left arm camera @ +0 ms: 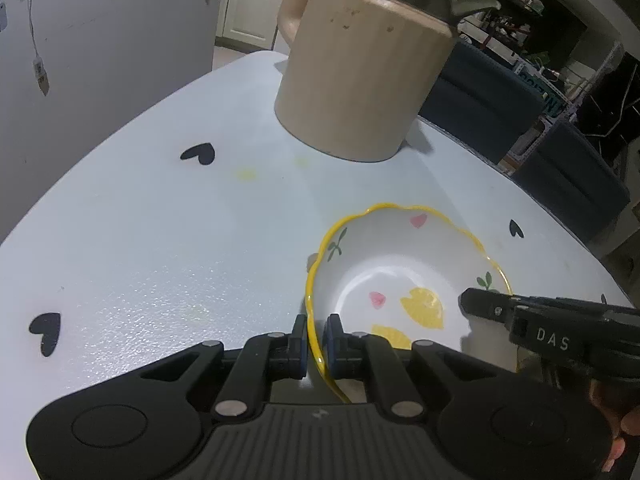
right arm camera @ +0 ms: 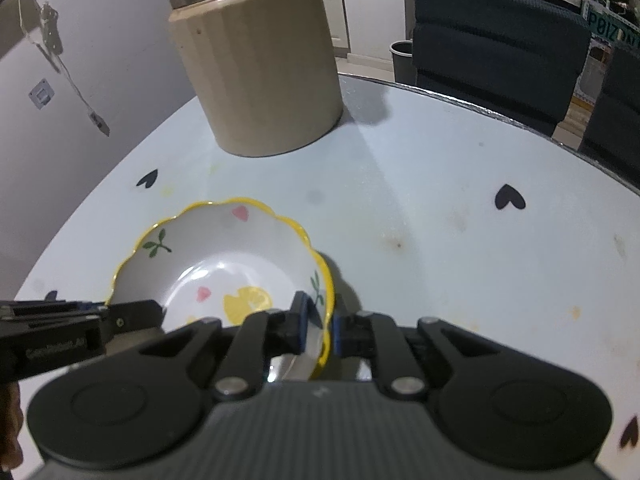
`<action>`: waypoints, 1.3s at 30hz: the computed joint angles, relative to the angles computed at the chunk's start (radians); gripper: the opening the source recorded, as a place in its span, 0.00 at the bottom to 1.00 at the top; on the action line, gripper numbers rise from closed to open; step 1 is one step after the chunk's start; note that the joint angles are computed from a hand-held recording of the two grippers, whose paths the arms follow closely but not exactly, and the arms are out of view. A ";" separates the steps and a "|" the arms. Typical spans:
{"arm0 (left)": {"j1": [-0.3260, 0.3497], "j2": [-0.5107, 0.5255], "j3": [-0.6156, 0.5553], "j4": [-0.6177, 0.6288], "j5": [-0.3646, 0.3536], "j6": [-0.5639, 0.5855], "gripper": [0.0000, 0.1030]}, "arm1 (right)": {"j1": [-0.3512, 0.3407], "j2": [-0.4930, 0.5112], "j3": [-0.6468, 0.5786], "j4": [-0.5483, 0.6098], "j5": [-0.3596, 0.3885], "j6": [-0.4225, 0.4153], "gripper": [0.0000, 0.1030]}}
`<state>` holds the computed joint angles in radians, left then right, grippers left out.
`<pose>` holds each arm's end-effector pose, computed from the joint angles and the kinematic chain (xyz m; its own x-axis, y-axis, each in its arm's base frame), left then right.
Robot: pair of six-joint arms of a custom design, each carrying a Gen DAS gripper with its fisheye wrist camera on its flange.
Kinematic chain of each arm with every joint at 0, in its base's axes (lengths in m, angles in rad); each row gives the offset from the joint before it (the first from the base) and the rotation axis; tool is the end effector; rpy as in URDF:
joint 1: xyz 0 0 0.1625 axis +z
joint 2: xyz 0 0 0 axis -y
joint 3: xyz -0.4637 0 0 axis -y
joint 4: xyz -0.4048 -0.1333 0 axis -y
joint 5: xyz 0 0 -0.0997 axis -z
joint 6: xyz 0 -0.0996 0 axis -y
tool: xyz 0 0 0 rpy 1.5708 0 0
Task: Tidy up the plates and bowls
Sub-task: 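Close the right gripper on the floral bowl rim while the left gripper grips it too, then lift the floral bowl with both grippers and carry it over the cream bowl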
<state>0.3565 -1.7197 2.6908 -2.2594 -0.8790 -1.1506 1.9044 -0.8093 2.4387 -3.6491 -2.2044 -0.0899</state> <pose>-0.1506 -0.2661 0.1855 -0.8633 0.0137 -0.5044 0.2739 0.8523 -0.4456 0.2081 -0.3734 0.0650 -0.8157 -0.0975 0.5702 -0.3697 0.8459 -0.3843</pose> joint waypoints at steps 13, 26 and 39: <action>-0.232 -0.163 -0.051 0.322 -0.006 -0.170 0.09 | 0.130 -0.104 0.060 0.042 -0.064 0.108 0.12; -0.503 -0.184 -0.090 0.450 -0.070 -0.336 0.08 | 0.292 -0.293 0.205 0.134 -0.172 0.324 0.11; -0.701 0.051 -0.078 0.161 -0.180 -0.322 0.08 | 0.540 -0.709 0.360 0.668 -0.376 0.814 0.10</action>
<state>-0.3442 -1.6688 2.6131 -2.0983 -1.0588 -1.4728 2.4443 -1.5182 2.7985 -2.9808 -2.5804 0.7240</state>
